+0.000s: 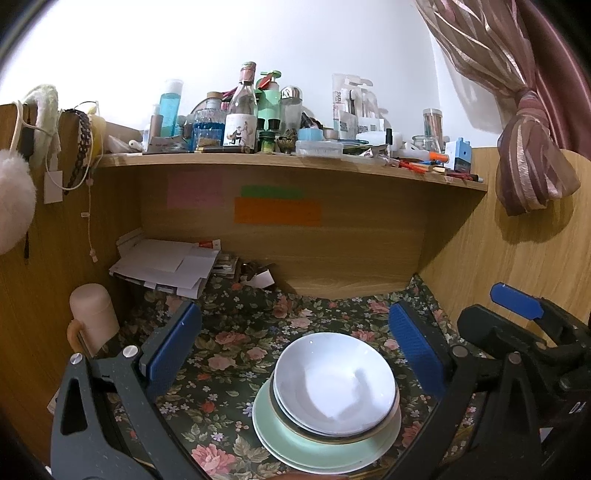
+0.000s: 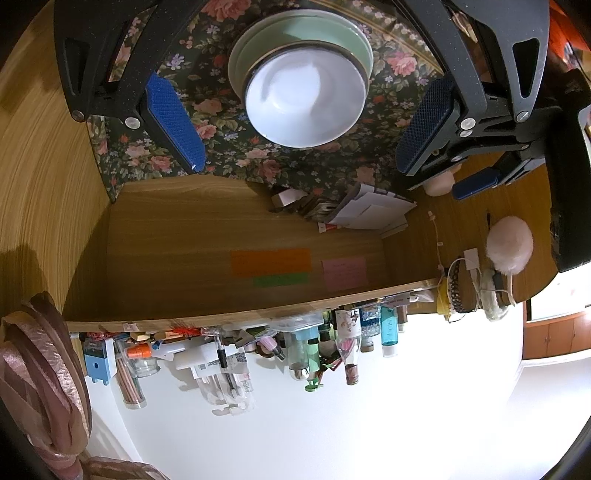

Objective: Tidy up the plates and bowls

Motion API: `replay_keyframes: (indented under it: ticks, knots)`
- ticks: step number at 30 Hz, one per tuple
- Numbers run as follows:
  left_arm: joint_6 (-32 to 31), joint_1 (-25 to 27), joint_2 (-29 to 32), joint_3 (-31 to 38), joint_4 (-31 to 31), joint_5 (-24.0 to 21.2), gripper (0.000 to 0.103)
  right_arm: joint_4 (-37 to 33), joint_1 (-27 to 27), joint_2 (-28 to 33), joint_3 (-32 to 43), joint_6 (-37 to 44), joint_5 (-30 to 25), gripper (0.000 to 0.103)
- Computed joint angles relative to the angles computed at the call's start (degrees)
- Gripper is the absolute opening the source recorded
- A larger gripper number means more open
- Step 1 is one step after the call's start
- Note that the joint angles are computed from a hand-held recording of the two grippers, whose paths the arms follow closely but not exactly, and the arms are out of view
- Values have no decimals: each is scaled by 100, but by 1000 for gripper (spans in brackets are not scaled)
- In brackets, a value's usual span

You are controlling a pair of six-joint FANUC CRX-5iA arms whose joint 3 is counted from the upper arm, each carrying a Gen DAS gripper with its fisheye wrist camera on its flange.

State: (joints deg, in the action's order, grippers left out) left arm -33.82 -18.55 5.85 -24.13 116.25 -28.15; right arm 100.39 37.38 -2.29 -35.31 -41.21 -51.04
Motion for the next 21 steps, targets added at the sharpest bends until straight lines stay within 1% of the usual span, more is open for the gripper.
replay_keyframes:
  ticks: [7, 10, 15, 21]
  knots:
    - [17, -41, 16, 14, -45, 49, 103, 7, -42, -16, -40, -111, 56, 103]
    - [195, 16, 38, 30, -244, -20, 103, 32, -77, -40, -59, -156, 107, 103]
    - [279, 49, 49, 26, -338, -107, 103, 44, -114, -64, -84, -145, 157, 103]
    - [459, 65, 68, 59, -515, -38, 103, 45, -151, -71, -100, -149, 202, 103]
